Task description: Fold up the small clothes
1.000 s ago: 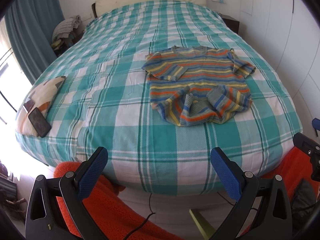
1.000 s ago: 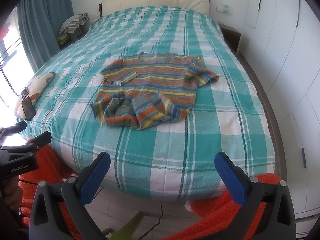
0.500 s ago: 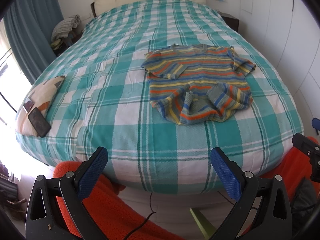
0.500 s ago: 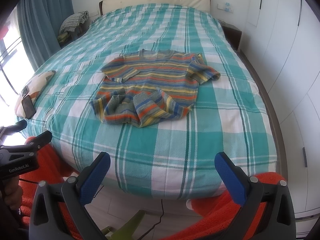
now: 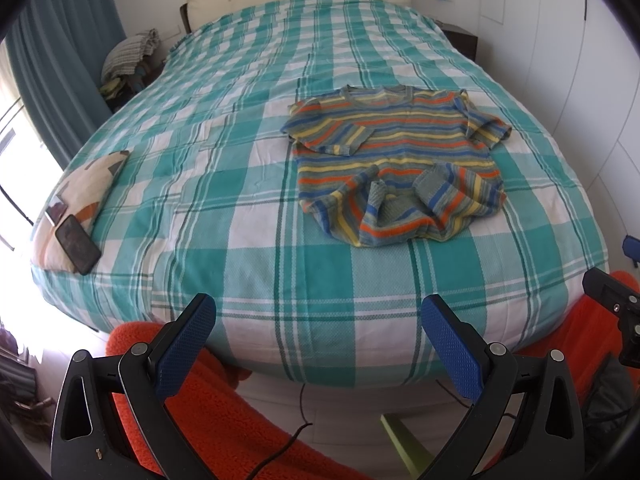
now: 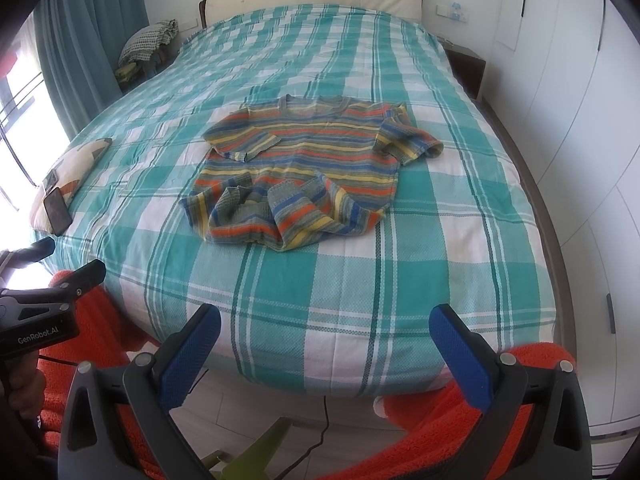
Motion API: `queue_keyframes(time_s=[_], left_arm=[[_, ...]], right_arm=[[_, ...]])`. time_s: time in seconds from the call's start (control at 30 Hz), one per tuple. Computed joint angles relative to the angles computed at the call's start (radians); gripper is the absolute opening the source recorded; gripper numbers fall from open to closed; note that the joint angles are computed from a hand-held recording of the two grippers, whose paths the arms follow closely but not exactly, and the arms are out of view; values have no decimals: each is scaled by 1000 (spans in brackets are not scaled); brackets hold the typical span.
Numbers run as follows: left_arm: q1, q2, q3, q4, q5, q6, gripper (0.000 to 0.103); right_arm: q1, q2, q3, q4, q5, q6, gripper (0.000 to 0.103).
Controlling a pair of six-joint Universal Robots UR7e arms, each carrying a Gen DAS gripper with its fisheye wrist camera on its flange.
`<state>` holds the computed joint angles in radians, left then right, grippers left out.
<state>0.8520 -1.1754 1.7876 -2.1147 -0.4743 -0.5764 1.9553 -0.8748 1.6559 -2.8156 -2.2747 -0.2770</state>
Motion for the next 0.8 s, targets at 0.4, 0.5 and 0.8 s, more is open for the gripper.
queue_keyframes(time_s=[0.4,0.5,0.8], left_arm=[[0,2,-1,4,-1,-3,102],[0,1,-1,4,-1,-3,102],[0,2,-1,3,0,-3,102]], right_arm=[[1,3,3,4,1,3,103],[1,2,3,7,0,5,103],[1,3,4,14,1,11,103]])
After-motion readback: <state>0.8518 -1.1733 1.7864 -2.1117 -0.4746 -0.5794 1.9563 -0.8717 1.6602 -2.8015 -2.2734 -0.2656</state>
